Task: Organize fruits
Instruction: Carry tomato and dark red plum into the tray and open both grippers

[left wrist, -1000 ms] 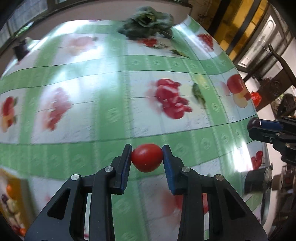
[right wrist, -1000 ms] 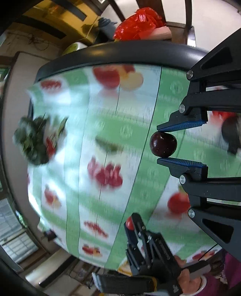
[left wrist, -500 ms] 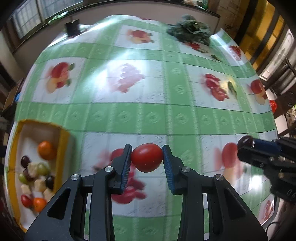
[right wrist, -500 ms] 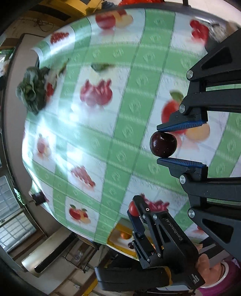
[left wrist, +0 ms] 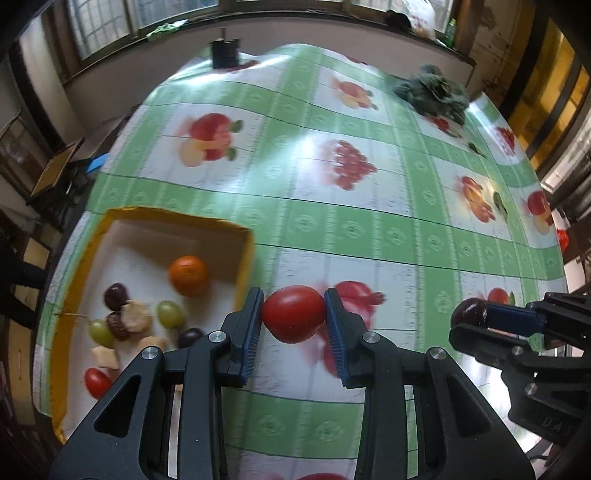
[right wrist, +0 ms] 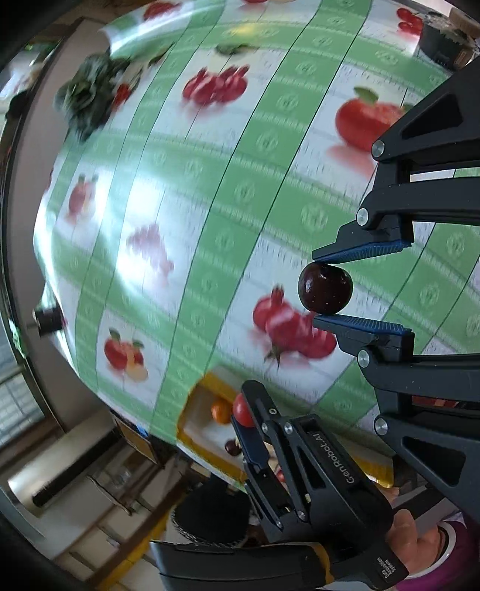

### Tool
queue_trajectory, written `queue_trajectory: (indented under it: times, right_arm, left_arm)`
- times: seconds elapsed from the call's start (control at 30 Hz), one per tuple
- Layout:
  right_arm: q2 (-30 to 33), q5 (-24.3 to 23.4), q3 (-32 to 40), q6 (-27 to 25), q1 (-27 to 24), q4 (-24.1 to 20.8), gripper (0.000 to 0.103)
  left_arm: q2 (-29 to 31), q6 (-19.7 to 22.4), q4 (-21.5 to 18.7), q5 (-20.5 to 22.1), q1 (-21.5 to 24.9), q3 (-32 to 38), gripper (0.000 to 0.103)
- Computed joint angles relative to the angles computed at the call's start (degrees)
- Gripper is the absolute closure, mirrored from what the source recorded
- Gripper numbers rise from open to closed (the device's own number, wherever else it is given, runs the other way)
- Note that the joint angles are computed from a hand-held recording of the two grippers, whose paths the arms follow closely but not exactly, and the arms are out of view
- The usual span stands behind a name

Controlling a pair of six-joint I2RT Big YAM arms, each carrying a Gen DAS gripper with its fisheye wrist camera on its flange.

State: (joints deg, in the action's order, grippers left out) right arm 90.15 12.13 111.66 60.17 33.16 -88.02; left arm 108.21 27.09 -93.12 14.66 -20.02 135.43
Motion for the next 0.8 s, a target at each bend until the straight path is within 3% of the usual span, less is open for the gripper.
queue_trajectory:
  times: [0.8]
  right_arm:
    - [21.3, -4.7, 30.1, -12.6, 0.6, -7.1, 0.076]
  left_arm:
    - [8.0, -2.4, -2.8, -1.2, 8.6, 12.6, 0.07]
